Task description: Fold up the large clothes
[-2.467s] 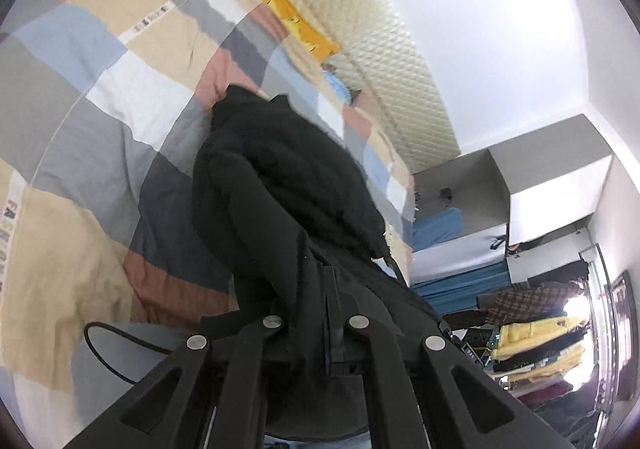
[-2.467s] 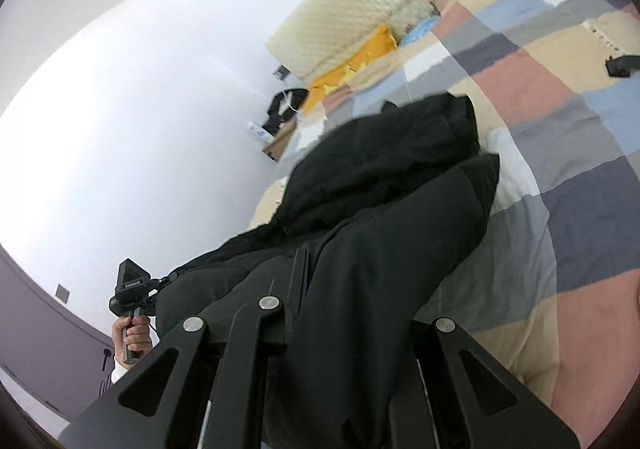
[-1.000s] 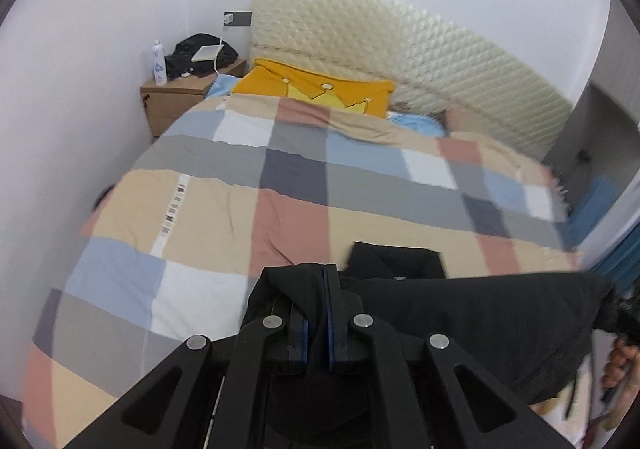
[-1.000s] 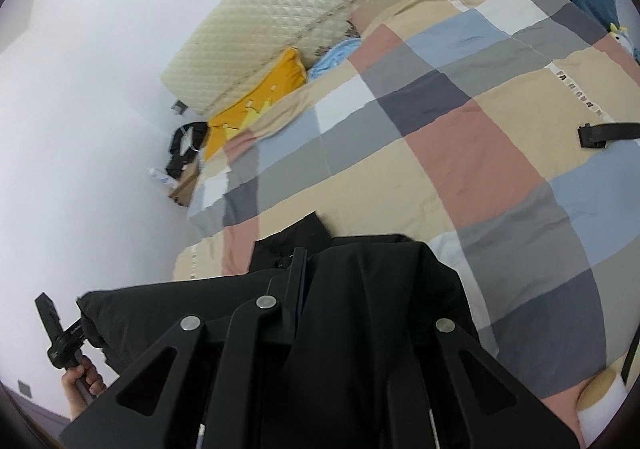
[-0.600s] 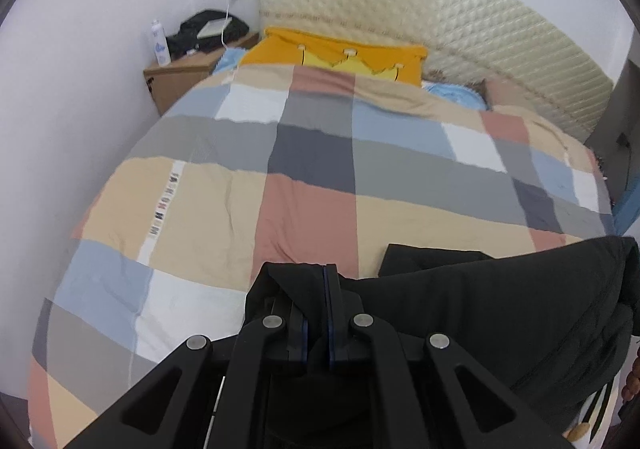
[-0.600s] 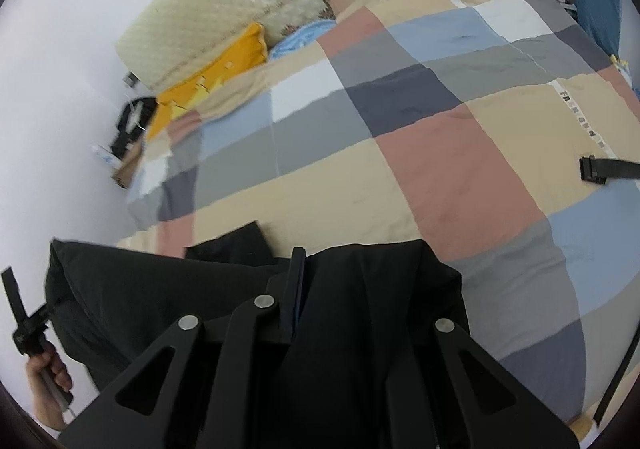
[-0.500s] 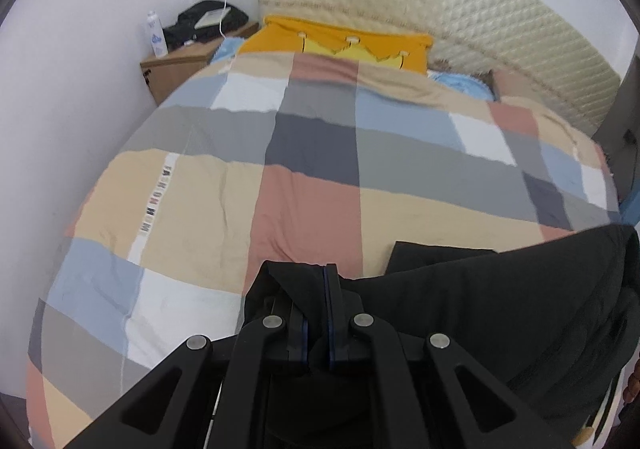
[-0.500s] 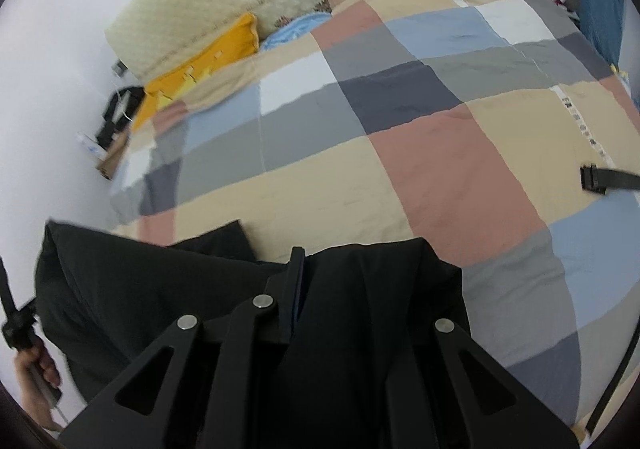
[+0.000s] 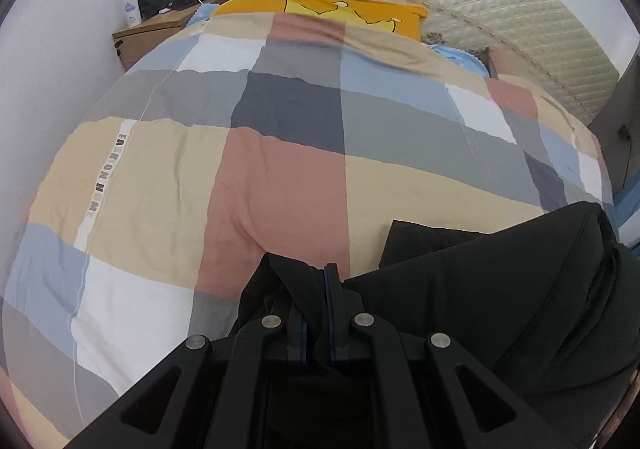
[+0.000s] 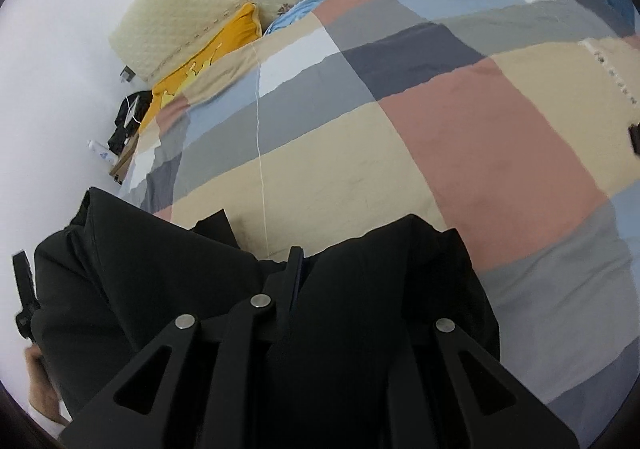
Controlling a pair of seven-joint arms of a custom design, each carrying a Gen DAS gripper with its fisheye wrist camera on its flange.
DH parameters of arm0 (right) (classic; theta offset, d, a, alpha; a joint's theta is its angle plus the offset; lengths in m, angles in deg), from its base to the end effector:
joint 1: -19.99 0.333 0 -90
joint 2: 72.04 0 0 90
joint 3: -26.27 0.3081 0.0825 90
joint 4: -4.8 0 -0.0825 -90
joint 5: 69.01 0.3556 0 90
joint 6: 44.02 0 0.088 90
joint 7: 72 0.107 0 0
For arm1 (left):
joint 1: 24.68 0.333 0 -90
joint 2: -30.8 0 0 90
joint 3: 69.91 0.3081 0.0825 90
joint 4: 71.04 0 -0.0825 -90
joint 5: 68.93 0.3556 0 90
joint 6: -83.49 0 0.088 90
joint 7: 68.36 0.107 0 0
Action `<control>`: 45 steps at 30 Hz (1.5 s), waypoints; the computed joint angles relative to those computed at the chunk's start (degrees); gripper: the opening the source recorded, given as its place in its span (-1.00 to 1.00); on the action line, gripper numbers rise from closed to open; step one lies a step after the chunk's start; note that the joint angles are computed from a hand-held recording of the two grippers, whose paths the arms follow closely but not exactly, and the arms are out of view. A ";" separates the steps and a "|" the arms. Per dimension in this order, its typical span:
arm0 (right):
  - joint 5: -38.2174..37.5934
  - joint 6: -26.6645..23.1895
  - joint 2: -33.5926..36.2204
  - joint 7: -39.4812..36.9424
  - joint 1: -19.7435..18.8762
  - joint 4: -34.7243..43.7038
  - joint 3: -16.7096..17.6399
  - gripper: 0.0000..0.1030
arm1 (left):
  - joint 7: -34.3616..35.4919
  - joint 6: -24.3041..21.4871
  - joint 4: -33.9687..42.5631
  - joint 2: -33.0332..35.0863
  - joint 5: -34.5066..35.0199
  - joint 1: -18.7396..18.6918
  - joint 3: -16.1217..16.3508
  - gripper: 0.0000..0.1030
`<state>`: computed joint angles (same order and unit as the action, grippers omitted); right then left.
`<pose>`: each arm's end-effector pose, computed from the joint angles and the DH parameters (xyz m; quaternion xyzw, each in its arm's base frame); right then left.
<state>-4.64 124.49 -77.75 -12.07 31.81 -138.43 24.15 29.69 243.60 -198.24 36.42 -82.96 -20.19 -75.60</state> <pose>0.4592 0.0190 0.3697 -0.5365 0.7761 -0.0460 0.3282 0.5556 0.0005 0.3948 -0.7031 0.6676 -0.2092 0.1271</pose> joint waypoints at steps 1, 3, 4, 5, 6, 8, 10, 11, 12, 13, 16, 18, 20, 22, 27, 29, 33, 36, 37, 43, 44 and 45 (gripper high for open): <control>-3.87 0.13 -0.88 3.66 -0.47 -0.84 0.60 -0.77 | 0.67 -0.16 -0.52 -0.77 -0.36 0.13 -0.06 -0.85; -8.76 -0.40 -3.09 8.38 -0.79 -2.30 0.77 -0.71 | 4.26 -0.36 -1.64 -2.64 -5.06 0.68 -0.38 -0.84; -11.07 -0.61 -4.24 10.38 -0.84 -2.91 0.74 -0.70 | 9.05 -1.68 -2.02 -4.00 -12.52 1.38 -0.62 -0.76; -12.41 -0.80 -5.60 11.42 -0.65 -3.63 0.33 -0.64 | 12.30 -3.76 -1.76 -4.79 -17.86 1.65 -0.14 -0.70; -12.33 -1.03 -6.77 11.27 0.03 -4.14 -0.56 -0.61 | 15.79 -6.76 -1.59 -6.03 -23.99 2.04 0.67 -0.53; -9.97 -1.85 -10.00 9.38 1.88 -5.39 -2.92 -0.33 | 21.17 -10.73 -2.21 -9.05 -32.11 2.24 2.59 -0.04; -8.59 -2.21 -14.51 9.01 2.95 -7.47 -4.42 -0.14 | 24.93 -9.28 -5.14 -14.37 -35.15 1.62 3.99 0.48; -8.61 -2.07 -15.64 9.49 3.45 -7.89 -4.75 -0.04 | 26.54 -8.58 -6.53 -17.25 -36.35 1.06 4.91 0.50; -10.12 -2.15 -18.52 11.30 2.98 -9.25 -4.45 -0.01 | 27.07 -8.52 -7.20 -19.20 -36.70 0.50 5.82 0.50; -12.36 -2.16 -19.64 13.74 1.54 -9.79 -2.97 0.02 | 27.21 -8.57 -7.92 -21.46 -36.62 0.06 6.67 0.50; -27.49 -0.82 -27.16 26.48 -8.21 -13.24 6.51 0.27 | 26.05 -8.46 -9.91 -28.45 -34.65 -1.14 8.42 0.50; -32.36 -1.20 -31.57 29.88 -11.70 -14.17 9.47 0.30 | 24.62 -8.44 -10.44 -31.61 -32.58 -1.91 8.98 0.50; -34.87 -3.24 -35.88 32.31 -12.81 -14.40 9.94 0.30 | 23.48 -7.27 -11.71 -34.86 -31.02 -3.08 9.00 0.50; -36.26 -3.68 -38.13 33.38 -11.86 -14.39 9.20 0.33 | 22.54 -6.05 -12.74 -37.53 -28.91 -4.49 8.36 0.50; -41.24 -4.05 -40.68 36.99 -10.57 -12.63 10.90 0.46 | 18.94 -1.46 -12.08 -38.73 -23.67 -8.68 5.42 0.50; -41.98 -2.45 -39.84 38.05 -8.44 -12.04 10.71 0.52 | 17.11 -0.01 -11.87 -38.10 -21.79 -10.62 4.05 0.50; -44.90 2.51 -37.58 40.76 -6.42 -13.08 13.00 0.55 | 10.28 1.24 -12.98 -36.00 -12.77 -9.42 -2.71 0.50; -47.50 7.63 -35.09 43.59 -6.51 -15.31 16.50 0.59 | 7.34 6.76 -17.11 -36.03 -7.97 -9.71 -6.00 0.50; -48.33 8.53 -34.72 44.45 -6.66 -15.88 17.27 0.60 | 8.14 9.54 -18.81 -35.58 -7.53 -11.40 -5.62 0.50; -51.71 14.06 -27.35 48.94 -4.37 -19.00 18.28 0.60 | 8.66 20.33 -25.53 -29.49 -5.63 -18.51 -1.17 0.50; -52.11 17.18 -25.11 48.82 -2.24 -19.90 16.41 0.60 | 7.97 21.22 -25.87 -27.89 -5.28 -18.93 -0.62 0.50; -52.83 18.70 -23.95 49.02 -1.43 -20.38 15.47 0.60 | 8.10 21.56 -26.06 -26.76 -5.23 -20.74 1.35 0.50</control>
